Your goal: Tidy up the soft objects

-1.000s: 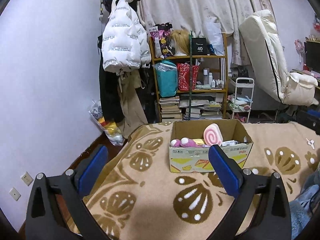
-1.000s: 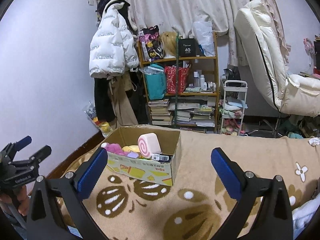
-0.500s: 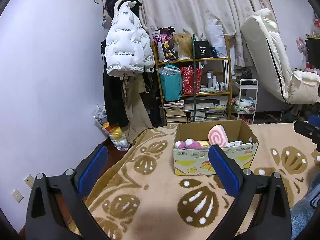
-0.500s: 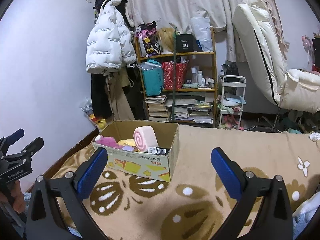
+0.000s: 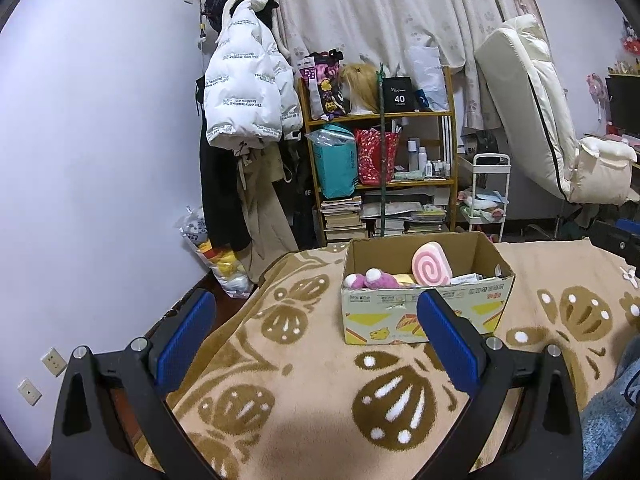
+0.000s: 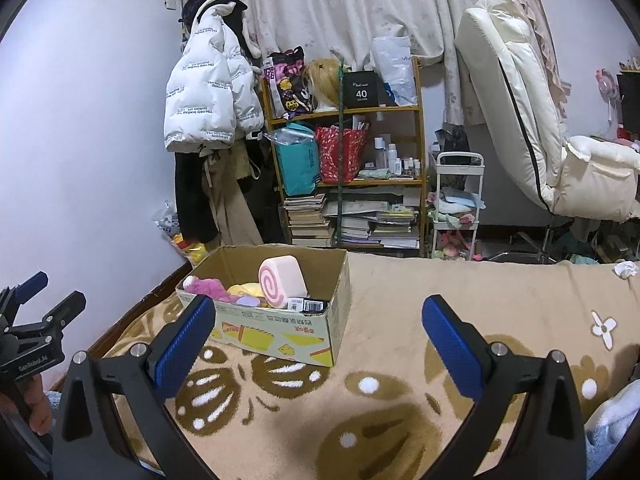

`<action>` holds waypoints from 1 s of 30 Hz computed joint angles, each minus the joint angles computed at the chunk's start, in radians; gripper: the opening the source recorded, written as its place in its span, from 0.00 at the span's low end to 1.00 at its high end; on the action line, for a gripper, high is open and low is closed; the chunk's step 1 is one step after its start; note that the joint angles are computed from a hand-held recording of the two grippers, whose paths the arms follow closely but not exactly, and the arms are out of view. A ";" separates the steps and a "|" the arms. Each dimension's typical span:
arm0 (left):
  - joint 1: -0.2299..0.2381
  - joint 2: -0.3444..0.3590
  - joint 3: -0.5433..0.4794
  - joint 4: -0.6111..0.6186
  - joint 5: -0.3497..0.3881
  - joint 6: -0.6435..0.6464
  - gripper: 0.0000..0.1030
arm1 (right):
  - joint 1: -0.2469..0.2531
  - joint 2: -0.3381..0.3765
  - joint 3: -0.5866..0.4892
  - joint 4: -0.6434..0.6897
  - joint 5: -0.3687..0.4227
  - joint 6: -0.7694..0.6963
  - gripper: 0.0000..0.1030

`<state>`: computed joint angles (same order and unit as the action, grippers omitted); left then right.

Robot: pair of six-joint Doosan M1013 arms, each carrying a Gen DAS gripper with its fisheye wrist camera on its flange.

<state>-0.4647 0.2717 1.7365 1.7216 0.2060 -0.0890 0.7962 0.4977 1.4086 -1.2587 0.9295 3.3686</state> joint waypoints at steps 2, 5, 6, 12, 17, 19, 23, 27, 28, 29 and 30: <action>0.000 0.001 -0.002 -0.029 0.002 0.021 0.97 | 0.000 0.001 -0.001 0.000 0.004 -0.004 1.00; 0.002 0.003 -0.003 -0.060 -0.001 0.038 0.97 | 0.002 0.003 -0.004 -0.004 0.014 -0.005 1.00; 0.002 0.003 -0.003 -0.061 0.000 0.040 0.97 | 0.002 0.004 -0.005 -0.003 0.015 -0.003 1.00; 0.003 0.005 0.000 -0.025 -0.012 0.018 0.97 | 0.003 0.005 -0.009 0.005 0.019 -0.011 1.00; 0.001 0.005 0.003 -0.003 -0.008 0.001 0.97 | 0.003 0.005 -0.010 0.007 0.018 -0.012 1.00; 0.001 0.005 0.003 0.000 -0.005 -0.002 0.97 | 0.003 0.005 -0.010 0.005 0.019 -0.010 1.00; 0.000 0.005 0.003 0.008 -0.003 -0.019 0.97 | 0.005 0.010 -0.016 -0.002 0.022 -0.011 1.00; 0.000 0.005 0.001 -0.014 -0.003 0.001 0.97 | 0.007 0.015 -0.025 0.005 0.025 -0.016 1.00; -0.001 0.005 0.001 -0.013 -0.003 -0.002 0.97 | 0.007 0.016 -0.026 0.005 0.027 -0.016 1.00; 0.000 0.005 0.001 -0.019 -0.006 0.006 0.97 | 0.008 0.017 -0.027 0.004 0.026 -0.015 1.00; 0.000 0.005 0.000 -0.037 -0.010 0.025 0.97 | 0.007 0.014 -0.023 0.001 0.022 -0.012 1.00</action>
